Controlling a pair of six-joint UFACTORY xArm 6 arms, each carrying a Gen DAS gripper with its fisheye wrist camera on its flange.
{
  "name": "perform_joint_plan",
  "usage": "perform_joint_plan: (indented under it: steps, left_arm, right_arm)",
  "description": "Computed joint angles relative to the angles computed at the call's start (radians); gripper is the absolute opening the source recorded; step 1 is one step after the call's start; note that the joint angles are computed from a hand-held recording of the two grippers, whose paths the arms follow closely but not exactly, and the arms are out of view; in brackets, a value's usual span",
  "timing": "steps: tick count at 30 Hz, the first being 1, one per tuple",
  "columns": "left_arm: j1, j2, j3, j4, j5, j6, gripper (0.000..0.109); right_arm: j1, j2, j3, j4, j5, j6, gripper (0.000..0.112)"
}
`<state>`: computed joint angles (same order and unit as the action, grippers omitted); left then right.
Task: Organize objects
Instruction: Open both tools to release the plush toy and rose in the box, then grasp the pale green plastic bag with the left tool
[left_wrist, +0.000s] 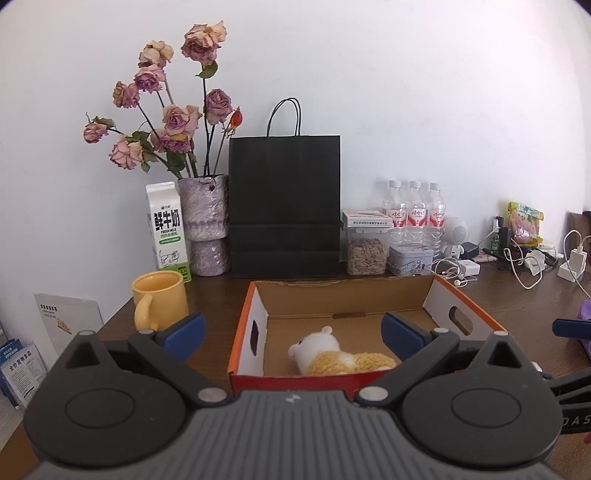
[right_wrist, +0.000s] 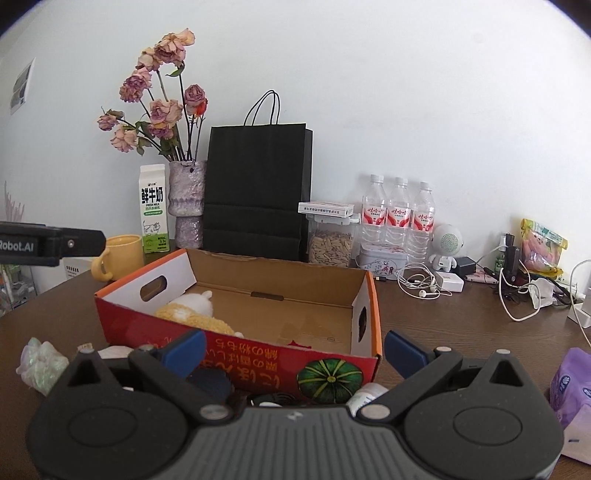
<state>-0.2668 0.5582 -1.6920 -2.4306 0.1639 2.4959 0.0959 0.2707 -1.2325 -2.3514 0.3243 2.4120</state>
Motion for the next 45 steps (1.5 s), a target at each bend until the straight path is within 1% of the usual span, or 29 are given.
perform_joint_plan:
  steps: [9, 13, 16, 18, 21, 25, 30, 36, 39, 40, 41, 42, 43, 44, 45]
  left_arm:
    - [0.057, -0.064, 0.127, -0.017, -0.004, 0.035, 0.103]
    - [0.076, -0.064, 0.153, -0.009, -0.022, 0.015, 0.103]
    - [0.088, -0.063, 0.18, 0.021, -0.026, -0.025, 0.103]
    - [0.094, -0.057, 0.195, 0.067, -0.024, -0.069, 0.103]
    - [0.099, -0.036, 0.203, 0.179, -0.032, -0.17, 0.103]
    - [0.109, -0.023, 0.204, 0.23, -0.027, -0.219, 0.103]
    - [0.105, 0.014, 0.17, 0.312, -0.031, -0.316, 0.103]
    - [0.093, 0.074, 0.114, 0.464, -0.029, -0.496, 0.103]
    - [0.089, 0.097, 0.1, 0.582, -0.022, -0.632, 0.103]
    - [0.092, 0.1, 0.102, 0.602, -0.008, -0.659, 0.095]
    - [0.094, 0.099, 0.107, 0.622, 0.004, -0.682, 0.078]
    - [0.097, 0.098, 0.113, 0.647, 0.019, -0.711, 0.068]
    - [0.099, 0.099, 0.116, 0.666, 0.025, -0.74, 0.05]
    - [0.102, 0.099, 0.117, 0.662, 0.031, -0.745, 0.048]
    - [0.106, 0.095, 0.119, 0.622, 0.039, -0.712, 0.046]
  right_arm:
    - [0.011, -0.125, 0.186, 0.012, 0.049, -0.001, 0.103]
    - [0.008, -0.163, 0.249, 0.027, 0.057, -0.008, 0.103]
    - [0.006, -0.176, 0.278, 0.045, 0.057, -0.018, 0.103]
    - [0.002, -0.178, 0.292, 0.054, 0.053, -0.02, 0.103]
    - [-0.001, -0.175, 0.306, 0.079, 0.044, -0.049, 0.103]
    - [-0.007, -0.169, 0.32, 0.116, 0.038, -0.101, 0.103]
    - [-0.018, -0.155, 0.319, 0.115, 0.03, -0.082, 0.103]
    - [-0.037, -0.133, 0.3, 0.09, 0.013, -0.059, 0.103]
    - [-0.047, -0.124, 0.292, 0.073, 0.004, -0.044, 0.103]
    - [-0.052, -0.121, 0.288, 0.062, -0.001, -0.036, 0.103]
    - [-0.056, -0.118, 0.284, 0.053, -0.006, -0.032, 0.103]
    - [-0.062, -0.114, 0.279, 0.048, -0.013, -0.031, 0.103]
    - [-0.068, -0.11, 0.273, 0.05, -0.02, -0.038, 0.103]
    - [-0.072, -0.106, 0.267, 0.047, -0.026, -0.041, 0.103]
    - [-0.078, -0.102, 0.258, 0.033, -0.036, -0.038, 0.103]
